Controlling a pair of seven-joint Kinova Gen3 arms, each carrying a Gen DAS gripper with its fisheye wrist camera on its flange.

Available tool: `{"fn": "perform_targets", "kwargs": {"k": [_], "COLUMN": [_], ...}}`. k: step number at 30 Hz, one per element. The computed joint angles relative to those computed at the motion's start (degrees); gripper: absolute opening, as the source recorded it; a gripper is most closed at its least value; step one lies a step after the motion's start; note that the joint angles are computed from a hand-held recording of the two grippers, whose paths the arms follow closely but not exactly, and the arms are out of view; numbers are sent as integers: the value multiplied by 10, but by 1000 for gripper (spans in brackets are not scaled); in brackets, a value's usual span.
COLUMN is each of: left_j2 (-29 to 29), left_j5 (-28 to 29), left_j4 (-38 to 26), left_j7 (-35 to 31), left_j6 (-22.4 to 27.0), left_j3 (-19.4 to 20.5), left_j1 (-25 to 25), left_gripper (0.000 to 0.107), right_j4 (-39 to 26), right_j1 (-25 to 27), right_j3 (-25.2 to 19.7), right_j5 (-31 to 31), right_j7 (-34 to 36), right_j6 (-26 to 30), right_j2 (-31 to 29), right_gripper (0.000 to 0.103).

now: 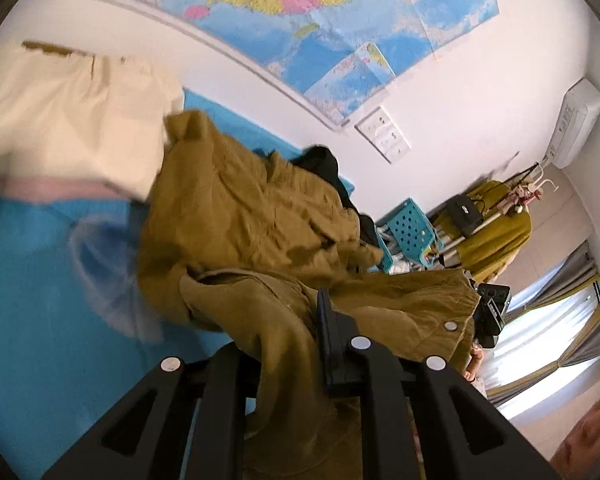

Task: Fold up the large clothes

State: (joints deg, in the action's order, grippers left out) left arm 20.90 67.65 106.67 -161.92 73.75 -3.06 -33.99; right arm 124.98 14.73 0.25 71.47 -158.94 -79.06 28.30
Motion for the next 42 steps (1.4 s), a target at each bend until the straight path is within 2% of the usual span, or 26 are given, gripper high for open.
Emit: {"fn": "perform_targets", "kwargs": {"k": [7, 19, 28, 33, 41, 42], "left_j2": [25, 74, 127, 154, 197, 202], "left_j5": [-8, -102, -209, -291, -380, -388], "left_j4": [-85, -219, -321, -373, -454, -462], "left_j7": [93, 244, 382, 468, 553, 563], "left_j6": [-48, -133, -160, -177, -158, -153], "left_j3": [16, 62, 82, 78, 90, 91], "left_j1": [28, 66, 93, 125, 149, 151], "left_gripper": [13, 13, 13, 13, 14, 15], "right_j4": [-108, -267, -365, -419, -497, -506], "right_j1": [-38, -99, -137, -163, -195, -199], "right_j3": [0, 21, 48, 72, 123, 129], "right_j5": [-3, 28, 74, 102, 144, 150], "right_j7": [-101, -245, -357, -432, -539, -552], "right_j6": [80, 203, 254, 278, 278, 276], "right_j2": [8, 58, 102, 134, 184, 189], "right_gripper": [5, 5, 5, 5, 5, 8]}}
